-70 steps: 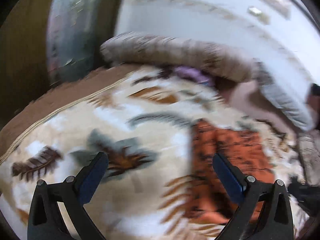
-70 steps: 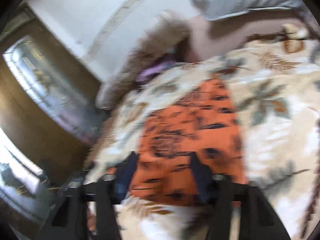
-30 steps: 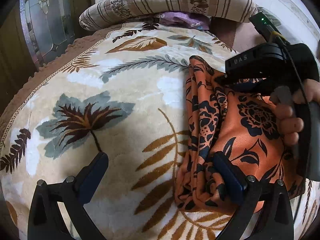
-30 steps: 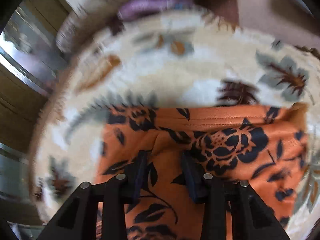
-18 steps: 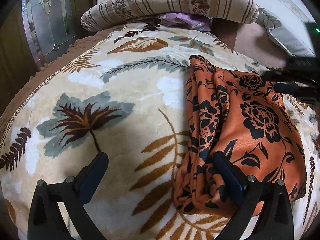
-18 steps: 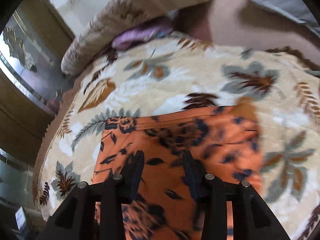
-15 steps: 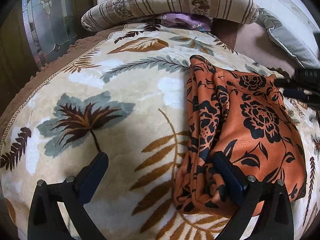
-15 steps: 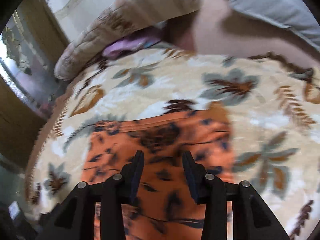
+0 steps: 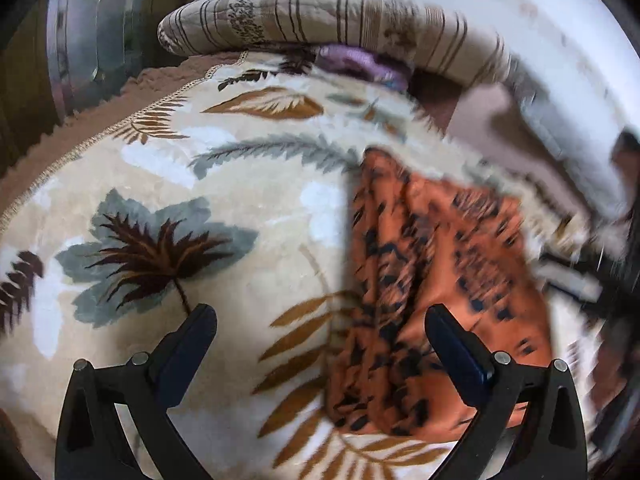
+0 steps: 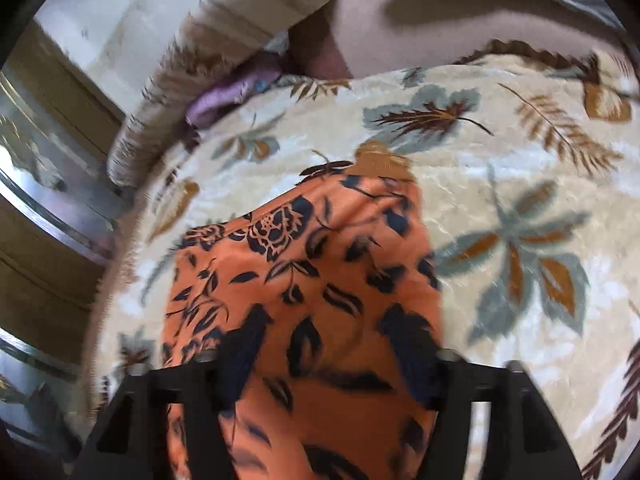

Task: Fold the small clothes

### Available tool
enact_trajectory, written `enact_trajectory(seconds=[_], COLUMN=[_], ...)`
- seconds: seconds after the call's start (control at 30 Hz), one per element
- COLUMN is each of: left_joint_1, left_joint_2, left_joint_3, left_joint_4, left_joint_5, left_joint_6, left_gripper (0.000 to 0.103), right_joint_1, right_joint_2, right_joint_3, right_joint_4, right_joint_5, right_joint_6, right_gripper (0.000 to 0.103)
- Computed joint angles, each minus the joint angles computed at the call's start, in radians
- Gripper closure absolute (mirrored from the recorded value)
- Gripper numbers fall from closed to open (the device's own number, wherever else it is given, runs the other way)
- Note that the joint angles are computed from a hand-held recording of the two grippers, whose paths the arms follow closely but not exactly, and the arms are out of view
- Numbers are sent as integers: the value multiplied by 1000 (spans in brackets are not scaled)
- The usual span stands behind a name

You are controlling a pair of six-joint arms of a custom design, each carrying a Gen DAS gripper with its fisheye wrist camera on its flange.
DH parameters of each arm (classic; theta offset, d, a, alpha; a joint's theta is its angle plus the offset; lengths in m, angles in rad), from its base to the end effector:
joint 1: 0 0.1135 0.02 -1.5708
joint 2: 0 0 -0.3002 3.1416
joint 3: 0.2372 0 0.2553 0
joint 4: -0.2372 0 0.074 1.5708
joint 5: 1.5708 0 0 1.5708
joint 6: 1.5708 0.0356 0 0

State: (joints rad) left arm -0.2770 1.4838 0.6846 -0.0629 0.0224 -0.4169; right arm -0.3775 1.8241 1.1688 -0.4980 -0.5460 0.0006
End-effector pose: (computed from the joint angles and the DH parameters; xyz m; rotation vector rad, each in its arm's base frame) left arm 0.2703 -0.0777 0.1933 -0.1619 2.4563 -0.3356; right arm 0.3516 -0.1195 0.2050 0.3334 2.5538 0.6051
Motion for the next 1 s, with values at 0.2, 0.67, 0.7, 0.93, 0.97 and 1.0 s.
enact_trajectory(seconds=[0.2, 0.67, 0.7, 0.93, 0.97, 1.0], left_joint_1=[120, 128, 124, 48, 29, 15], left_joint_2=[94, 333, 328, 296, 289, 283], left_joint_3=[92, 274, 272, 261, 258, 258], left_joint_4=[-80, -132, -132, -161, -157, -157], left_joint_5=[358, 535, 524, 526, 497, 475], left_joint_6=[-1, 10, 20, 97, 105, 109], left_gripper=[0, 0, 0, 0, 3, 13], right_joint_1=[-212, -246, -236, -127, -118, -110], right_joint_2=[41, 243, 245, 206, 189, 170], right_joint_3=[-38, -5, -13, -93, -119, -145], right_joint_4=[-94, -198, -175, 41, 86, 126], right_joint_5=[-207, -464, -472, -471, -465, -463], right_joint_6=[-107, -224, -217, -115, -94, -77], right_gripper=[31, 29, 29, 29, 31, 39])
